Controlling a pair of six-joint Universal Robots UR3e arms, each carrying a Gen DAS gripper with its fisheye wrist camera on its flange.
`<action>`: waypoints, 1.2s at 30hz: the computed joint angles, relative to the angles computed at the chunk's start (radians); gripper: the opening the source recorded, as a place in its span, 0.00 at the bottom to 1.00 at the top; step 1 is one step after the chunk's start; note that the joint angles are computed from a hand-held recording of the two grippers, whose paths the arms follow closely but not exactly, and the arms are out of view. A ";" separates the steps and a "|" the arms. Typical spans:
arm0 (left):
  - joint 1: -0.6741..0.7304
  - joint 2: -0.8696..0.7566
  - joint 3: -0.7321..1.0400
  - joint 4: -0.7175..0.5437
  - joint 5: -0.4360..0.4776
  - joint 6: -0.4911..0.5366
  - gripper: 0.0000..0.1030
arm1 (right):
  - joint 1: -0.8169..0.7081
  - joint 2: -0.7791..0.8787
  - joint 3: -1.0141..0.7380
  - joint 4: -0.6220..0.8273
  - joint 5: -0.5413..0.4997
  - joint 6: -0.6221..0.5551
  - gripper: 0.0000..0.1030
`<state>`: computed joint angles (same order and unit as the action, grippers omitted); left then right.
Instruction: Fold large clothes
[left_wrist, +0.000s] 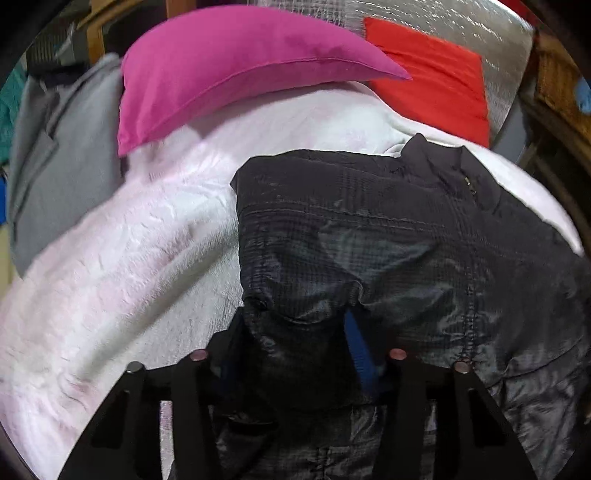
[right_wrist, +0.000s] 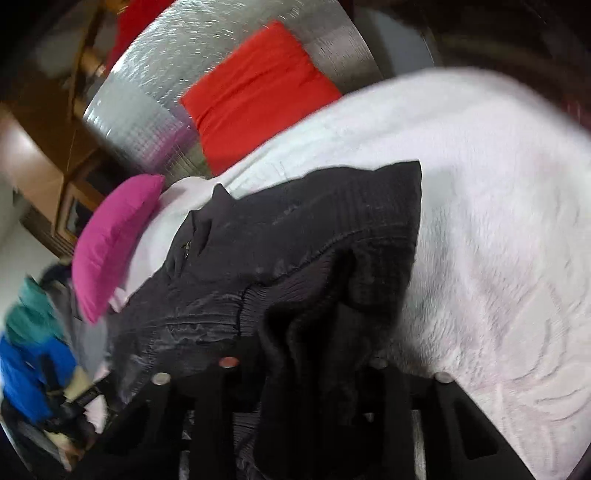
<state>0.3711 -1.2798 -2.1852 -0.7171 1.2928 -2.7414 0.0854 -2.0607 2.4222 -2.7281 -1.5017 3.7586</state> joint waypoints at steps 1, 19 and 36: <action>-0.022 0.005 -0.007 0.022 0.030 -0.008 0.45 | 0.034 0.001 -0.018 0.004 -0.041 0.009 0.26; -0.040 0.042 -0.045 0.075 0.073 0.012 0.42 | 0.058 -0.053 -0.065 0.170 -0.096 0.026 0.63; -0.106 0.028 -0.070 0.168 0.153 -0.003 0.42 | 0.283 0.148 -0.155 -0.008 -0.390 0.084 0.30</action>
